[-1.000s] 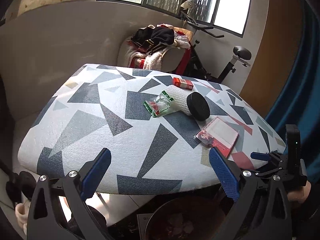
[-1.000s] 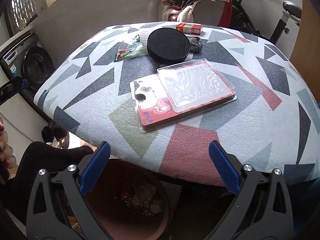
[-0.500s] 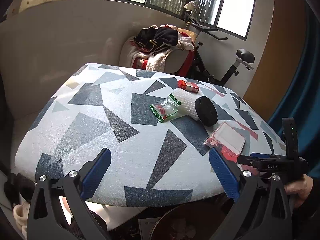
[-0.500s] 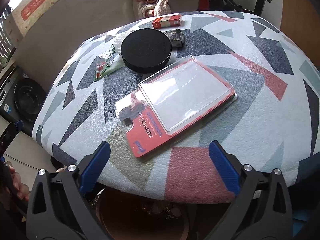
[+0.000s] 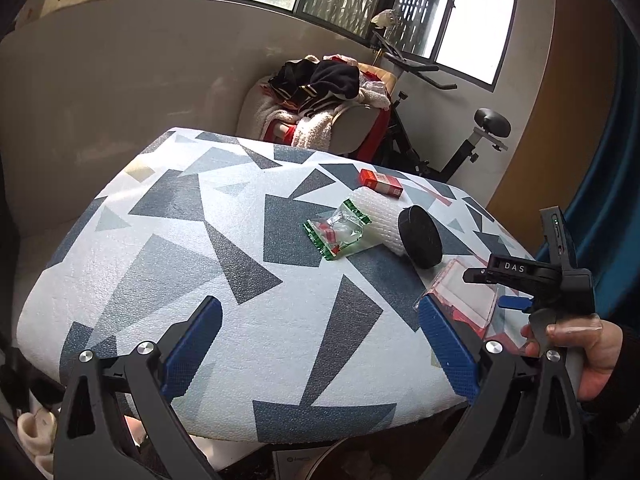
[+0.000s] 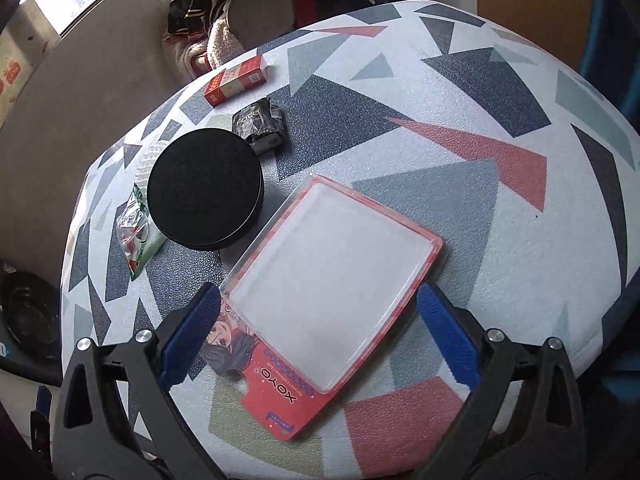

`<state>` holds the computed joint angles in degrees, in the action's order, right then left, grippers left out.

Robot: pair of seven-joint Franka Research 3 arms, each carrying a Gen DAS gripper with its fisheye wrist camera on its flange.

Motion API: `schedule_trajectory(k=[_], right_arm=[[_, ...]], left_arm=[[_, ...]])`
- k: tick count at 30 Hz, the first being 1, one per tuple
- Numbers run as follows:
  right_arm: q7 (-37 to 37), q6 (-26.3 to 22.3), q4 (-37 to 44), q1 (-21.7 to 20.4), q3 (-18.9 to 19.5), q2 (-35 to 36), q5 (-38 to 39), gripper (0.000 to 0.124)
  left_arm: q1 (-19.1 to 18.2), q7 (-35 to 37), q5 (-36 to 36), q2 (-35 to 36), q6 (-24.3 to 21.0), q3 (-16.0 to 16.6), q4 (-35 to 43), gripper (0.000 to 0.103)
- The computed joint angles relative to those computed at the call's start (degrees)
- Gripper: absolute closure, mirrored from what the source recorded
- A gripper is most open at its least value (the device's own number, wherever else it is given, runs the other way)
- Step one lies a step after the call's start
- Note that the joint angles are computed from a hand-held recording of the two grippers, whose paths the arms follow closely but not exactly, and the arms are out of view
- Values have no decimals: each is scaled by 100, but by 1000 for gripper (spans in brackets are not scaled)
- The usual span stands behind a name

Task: Collect trash
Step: 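Reach the right tool to the clear plastic card case and grasp it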

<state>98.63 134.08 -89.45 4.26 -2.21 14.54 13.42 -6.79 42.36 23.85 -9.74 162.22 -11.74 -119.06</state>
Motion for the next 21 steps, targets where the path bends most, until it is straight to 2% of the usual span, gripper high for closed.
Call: schedule_trajectory(k=[4,8,12,16,19,21], right_arm=[[1036,-145,615,262,-234,464,-833,27],[1356,-439,1056,333,-300,775,-1236,27],[1141,-483,1250,354,-269,922,-1482,27],[382,-358,1460,268,-180,1094,-1502,27],[463,-657,1892,373,-378,1303,-1799,27],[426,-451,1759,338,-347,1186,-1753,27]], left_arm=[[-8,26,-71,41,68,30,-5,7],[21,4,-74,93,144,47,5,7],[26,13,-138,145,195,71,19,7],[14,62,-180,167,209,77,29,7],[31,33,-140,168,223,67,27,7],[42,-14,-117,180,223,59,37,7]])
